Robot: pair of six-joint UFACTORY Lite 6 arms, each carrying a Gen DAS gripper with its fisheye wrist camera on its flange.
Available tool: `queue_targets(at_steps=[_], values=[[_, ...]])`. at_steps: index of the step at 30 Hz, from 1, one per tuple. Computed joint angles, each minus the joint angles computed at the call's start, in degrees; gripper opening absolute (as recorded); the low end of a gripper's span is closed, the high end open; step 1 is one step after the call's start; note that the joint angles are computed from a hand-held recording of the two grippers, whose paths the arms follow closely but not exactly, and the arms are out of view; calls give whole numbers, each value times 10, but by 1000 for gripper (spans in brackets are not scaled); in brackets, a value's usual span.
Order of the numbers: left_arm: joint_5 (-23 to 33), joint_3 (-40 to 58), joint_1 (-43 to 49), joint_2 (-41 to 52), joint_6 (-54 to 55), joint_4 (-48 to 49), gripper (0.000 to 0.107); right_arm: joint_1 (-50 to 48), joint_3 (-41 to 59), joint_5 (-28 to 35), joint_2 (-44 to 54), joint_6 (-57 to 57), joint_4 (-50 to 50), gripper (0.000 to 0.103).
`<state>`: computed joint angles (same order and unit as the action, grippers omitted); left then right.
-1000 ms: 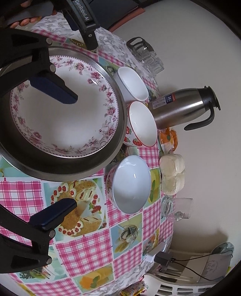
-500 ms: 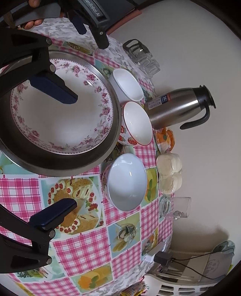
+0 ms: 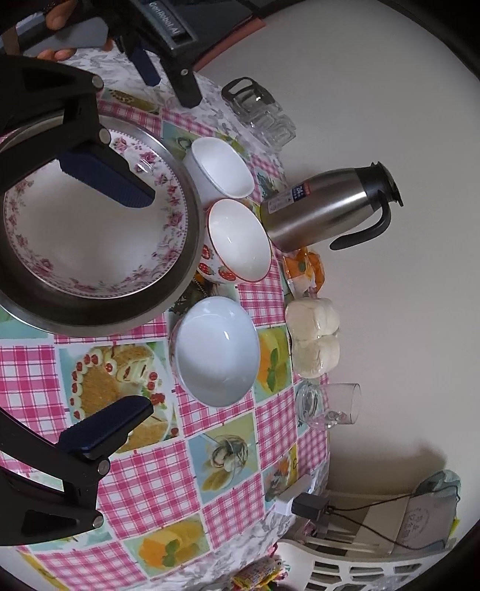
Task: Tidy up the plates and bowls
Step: 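Move both tools toward the red-rimmed white bowl, then close both tools on the rim of the red-rimmed bowl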
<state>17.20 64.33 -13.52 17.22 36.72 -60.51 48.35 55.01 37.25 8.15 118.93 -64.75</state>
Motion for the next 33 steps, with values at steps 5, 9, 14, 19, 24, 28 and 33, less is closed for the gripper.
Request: queue_targets(at_steps=[5, 9, 14, 19, 24, 28, 33], values=[[52, 50, 3, 41, -4, -10, 101, -34, 22, -15, -12, -69, 31, 103], [116, 141, 5, 96, -74, 38, 85, -70, 64, -28, 1, -158, 74, 100], [177, 258, -12, 161, -132, 102, 81, -128, 118, -69, 31, -265, 138, 89], [245, 389, -19, 261, -194, 153, 67, -181, 190, -110, 86, -413, 250, 83], [297, 489, -24, 344, -220, 159, 58, -216, 265, -123, 158, -540, 359, 71], [312, 566, -30, 396, -250, 176, 58, -236, 342, -114, 227, -628, 436, 64], [336, 673, -40, 466, -313, 239, 49, -255, 422, -97, 301, -704, 511, 49]])
